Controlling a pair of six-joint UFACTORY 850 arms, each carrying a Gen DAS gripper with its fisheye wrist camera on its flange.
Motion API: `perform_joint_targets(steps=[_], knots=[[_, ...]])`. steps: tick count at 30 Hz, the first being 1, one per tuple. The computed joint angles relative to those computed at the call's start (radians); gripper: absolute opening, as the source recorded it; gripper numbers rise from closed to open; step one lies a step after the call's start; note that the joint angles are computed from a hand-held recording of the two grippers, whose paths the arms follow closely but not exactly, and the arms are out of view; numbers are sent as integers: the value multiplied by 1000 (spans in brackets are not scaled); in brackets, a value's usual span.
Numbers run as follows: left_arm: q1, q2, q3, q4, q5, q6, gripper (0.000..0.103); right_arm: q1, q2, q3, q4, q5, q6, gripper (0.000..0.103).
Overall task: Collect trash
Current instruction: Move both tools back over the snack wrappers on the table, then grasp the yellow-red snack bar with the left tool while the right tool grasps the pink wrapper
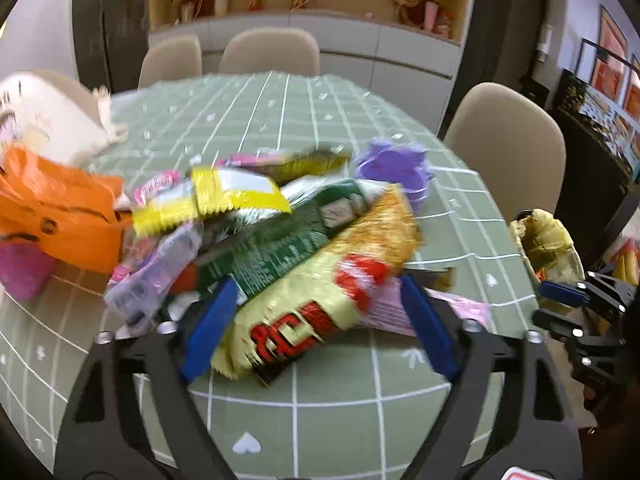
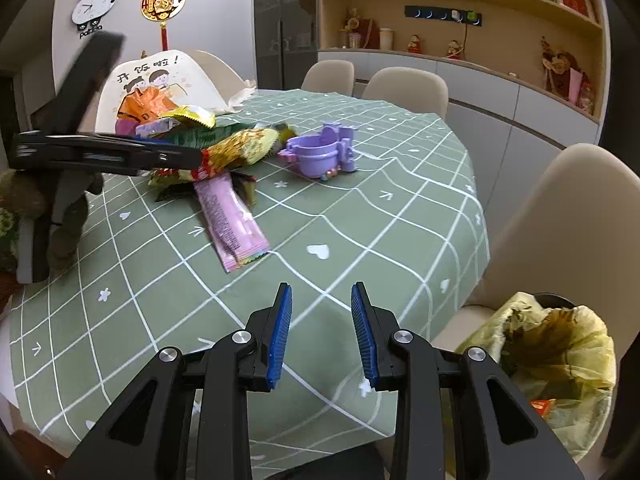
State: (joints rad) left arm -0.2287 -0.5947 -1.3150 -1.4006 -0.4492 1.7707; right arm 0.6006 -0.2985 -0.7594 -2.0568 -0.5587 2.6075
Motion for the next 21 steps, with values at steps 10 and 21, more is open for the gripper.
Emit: perform_joint_targets(steps=[10,21], knots=[[50,98,141,84,-1,-133,39,-30,8,0,-183,63,163,30],[193,246,354,-99,-41,-9,57,-3,-83,-175,-365,201,89,30]])
